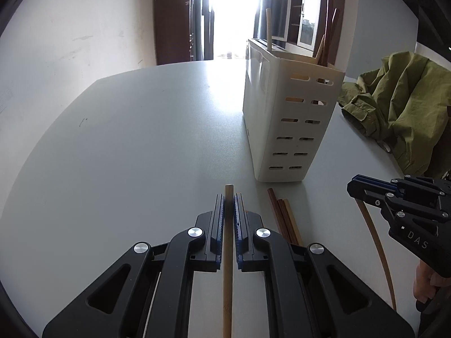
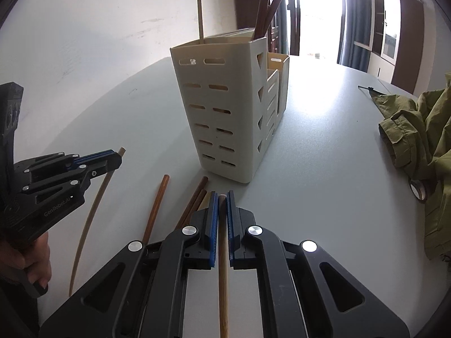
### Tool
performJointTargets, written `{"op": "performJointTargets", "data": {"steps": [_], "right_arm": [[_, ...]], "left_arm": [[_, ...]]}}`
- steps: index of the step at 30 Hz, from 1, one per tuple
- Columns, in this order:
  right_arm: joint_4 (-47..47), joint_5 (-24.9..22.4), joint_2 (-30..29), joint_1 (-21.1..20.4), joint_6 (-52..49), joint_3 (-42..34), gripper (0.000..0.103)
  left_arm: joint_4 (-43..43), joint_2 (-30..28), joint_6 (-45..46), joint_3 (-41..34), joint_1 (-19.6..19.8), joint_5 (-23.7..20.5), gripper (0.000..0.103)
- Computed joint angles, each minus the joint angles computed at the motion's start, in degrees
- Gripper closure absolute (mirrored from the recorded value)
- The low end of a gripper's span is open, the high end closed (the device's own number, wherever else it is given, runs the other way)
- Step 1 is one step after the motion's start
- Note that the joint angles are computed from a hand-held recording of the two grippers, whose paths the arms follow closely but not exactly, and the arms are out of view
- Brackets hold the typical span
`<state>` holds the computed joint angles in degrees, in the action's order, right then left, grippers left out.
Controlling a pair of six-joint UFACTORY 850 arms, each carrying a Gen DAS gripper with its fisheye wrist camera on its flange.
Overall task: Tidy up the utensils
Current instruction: 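Lift both held chopsticks and carry them above the utensil holder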
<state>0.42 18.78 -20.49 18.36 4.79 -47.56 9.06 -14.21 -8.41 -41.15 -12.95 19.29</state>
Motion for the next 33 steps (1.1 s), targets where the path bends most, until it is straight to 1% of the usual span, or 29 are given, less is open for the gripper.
{"op": "performJointTargets", "data": {"steps": [5, 7, 8, 12, 15, 22, 26, 33], "right_arm": [[-0.4, 2.0, 2.8, -0.3, 0.5, 1.5, 0.096], [0.9, 2.3, 3.5, -0.3, -1.1, 1.7, 0.096], [1.4, 2.3, 3.8, -0.2, -1.9, 1.7, 0.096], [1.4, 2.9, 5.3, 0.2, -2.8, 1.9, 0.096], [3.4, 4.1, 6.6, 0.8, -5.3, 2.1, 0.096], [4.3, 5.0, 8.5, 1.0, -6.7, 1.5, 0.096], [2.5, 6.0, 8.9, 0.4, -4.9, 1.1, 0.096], [1.0, 7.7, 9.7, -0.7, -3.7, 1.3, 0.096]], "left_arm": [[2.2, 2.4, -2.0, 1.2, 0.5, 1.0, 0.097], [2.4, 3.4, -2.5, 1.3, 0.5, 1.2, 0.097], [0.6, 3.2, -1.4, 1.1, -0.2, 1.6, 0.097], [-0.2, 5.1, -0.8, 1.8, -0.2, 2.6, 0.097], [0.2, 6.2, -0.7, 1.8, -0.3, 2.7, 0.097], [-3.7, 8.4, 3.8, 1.4, -2.0, 3.2, 0.097], [-4.8, 9.3, 4.9, 0.8, -2.7, 3.5, 0.097], [-3.9, 9.1, 3.5, -0.1, -3.4, 4.8, 0.097]]}}
